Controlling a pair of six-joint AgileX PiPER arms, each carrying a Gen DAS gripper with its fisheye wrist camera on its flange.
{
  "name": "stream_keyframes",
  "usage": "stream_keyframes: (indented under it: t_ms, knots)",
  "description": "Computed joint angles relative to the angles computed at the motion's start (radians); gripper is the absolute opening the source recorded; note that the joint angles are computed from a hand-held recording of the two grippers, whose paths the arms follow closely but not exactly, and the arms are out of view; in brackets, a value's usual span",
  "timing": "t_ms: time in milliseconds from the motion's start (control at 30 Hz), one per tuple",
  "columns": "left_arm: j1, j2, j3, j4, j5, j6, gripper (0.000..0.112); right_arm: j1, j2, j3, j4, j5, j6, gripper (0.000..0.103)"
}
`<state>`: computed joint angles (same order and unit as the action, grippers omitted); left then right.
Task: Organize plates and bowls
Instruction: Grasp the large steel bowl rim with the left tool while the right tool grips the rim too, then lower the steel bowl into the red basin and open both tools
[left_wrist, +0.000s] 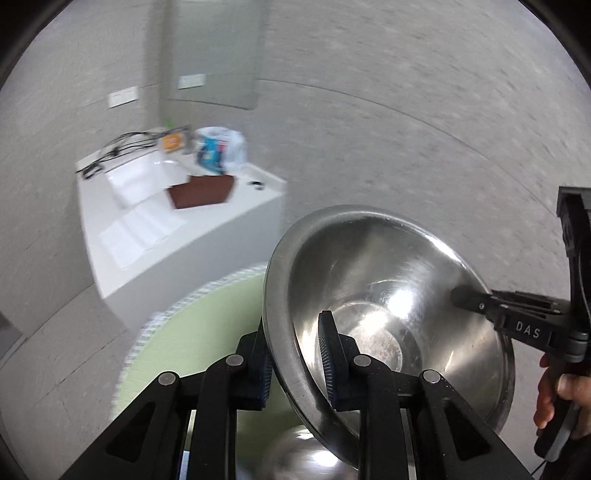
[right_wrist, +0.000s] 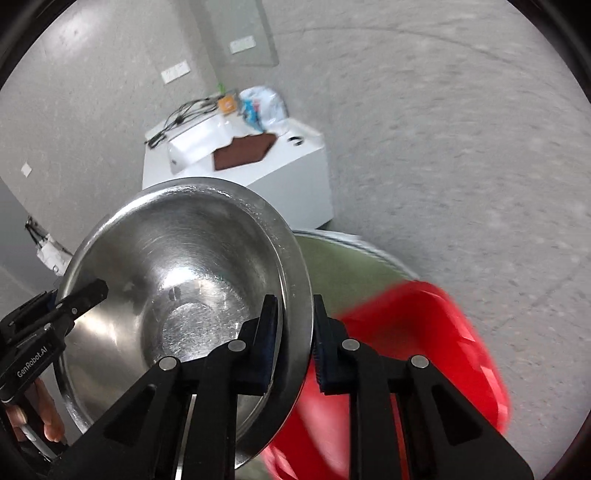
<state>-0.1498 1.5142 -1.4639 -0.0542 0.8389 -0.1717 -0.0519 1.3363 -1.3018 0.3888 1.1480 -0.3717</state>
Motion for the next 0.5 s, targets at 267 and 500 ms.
stream_keyframes:
  t_ms: [267,500]
  knots:
    - [-0.225,0.087,-0.037,0.077,0.038,-0.13,0.019,-0.377,-0.043,0.122,0.062,0.062,-0.273,0.017]
    - [-0.297,0.248,-0.109,0.137,0.059,-0.184,0.019,-0.481,-0.02,0.238,0.059,0.0,-0.385,0.017]
